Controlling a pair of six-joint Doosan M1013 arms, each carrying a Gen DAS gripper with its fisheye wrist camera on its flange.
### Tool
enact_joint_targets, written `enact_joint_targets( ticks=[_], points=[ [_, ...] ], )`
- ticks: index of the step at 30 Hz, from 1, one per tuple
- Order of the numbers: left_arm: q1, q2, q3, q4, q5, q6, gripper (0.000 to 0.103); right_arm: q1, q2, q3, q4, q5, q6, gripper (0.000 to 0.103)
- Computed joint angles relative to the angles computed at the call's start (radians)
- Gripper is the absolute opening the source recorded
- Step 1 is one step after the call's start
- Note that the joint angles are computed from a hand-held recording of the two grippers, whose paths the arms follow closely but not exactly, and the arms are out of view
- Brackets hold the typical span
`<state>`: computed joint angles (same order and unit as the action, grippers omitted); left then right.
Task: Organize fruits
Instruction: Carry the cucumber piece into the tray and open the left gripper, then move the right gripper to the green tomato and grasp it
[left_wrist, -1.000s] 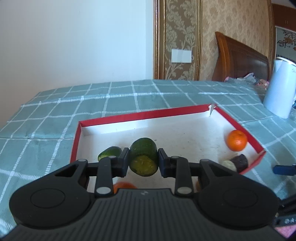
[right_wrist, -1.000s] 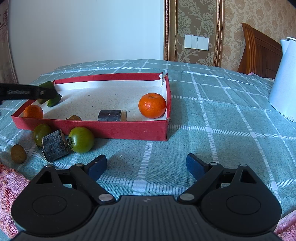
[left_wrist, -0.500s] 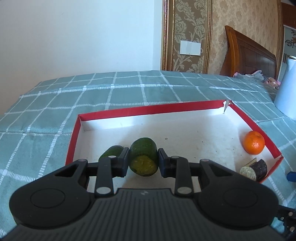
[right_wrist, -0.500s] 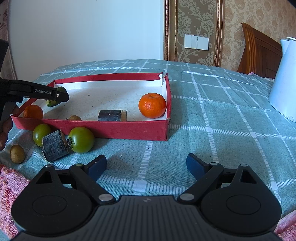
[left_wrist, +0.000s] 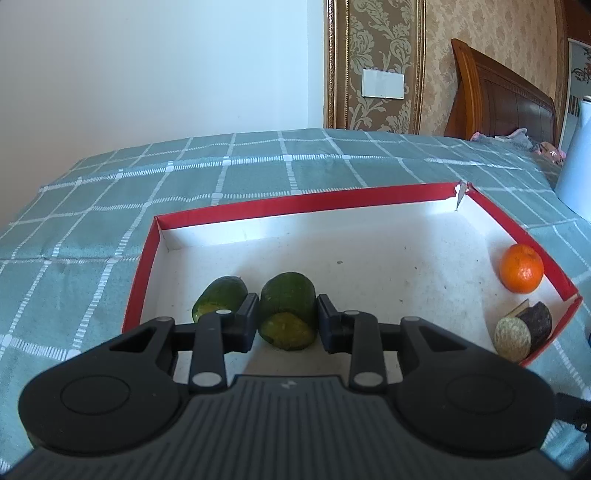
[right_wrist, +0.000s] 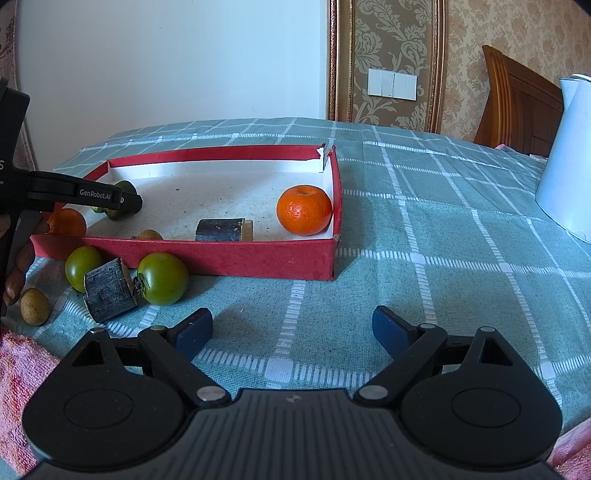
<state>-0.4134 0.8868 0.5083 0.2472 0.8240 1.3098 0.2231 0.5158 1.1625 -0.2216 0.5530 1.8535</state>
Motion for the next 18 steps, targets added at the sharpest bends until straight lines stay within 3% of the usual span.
enact_joint_targets(
  ticks=[2, 7, 12, 18],
  points=[
    [0.002, -0.006, 0.008, -0.020, -0.003, 0.019, 0.040, 0.000, 0.000, 0.000, 0.000, 0.000, 0.000, 0.094],
    [-0.004, -0.054, 0.091, 0.043, -0.073, -0.039, 0.076, 0.000, 0.000, 0.000, 0.000, 0.000, 0.000, 0.094],
    [-0.003, -0.098, 0.162, 0.081, -0.109, -0.093, 0.076, 0.000, 0.000, 0.000, 0.000, 0.000, 0.000, 0.095],
    [0.010, -0.200, 0.334, 0.087, -0.224, -0.182, 0.079, 0.000, 0.000, -0.001, 0.000, 0.000, 0.000, 0.095]
  ],
)
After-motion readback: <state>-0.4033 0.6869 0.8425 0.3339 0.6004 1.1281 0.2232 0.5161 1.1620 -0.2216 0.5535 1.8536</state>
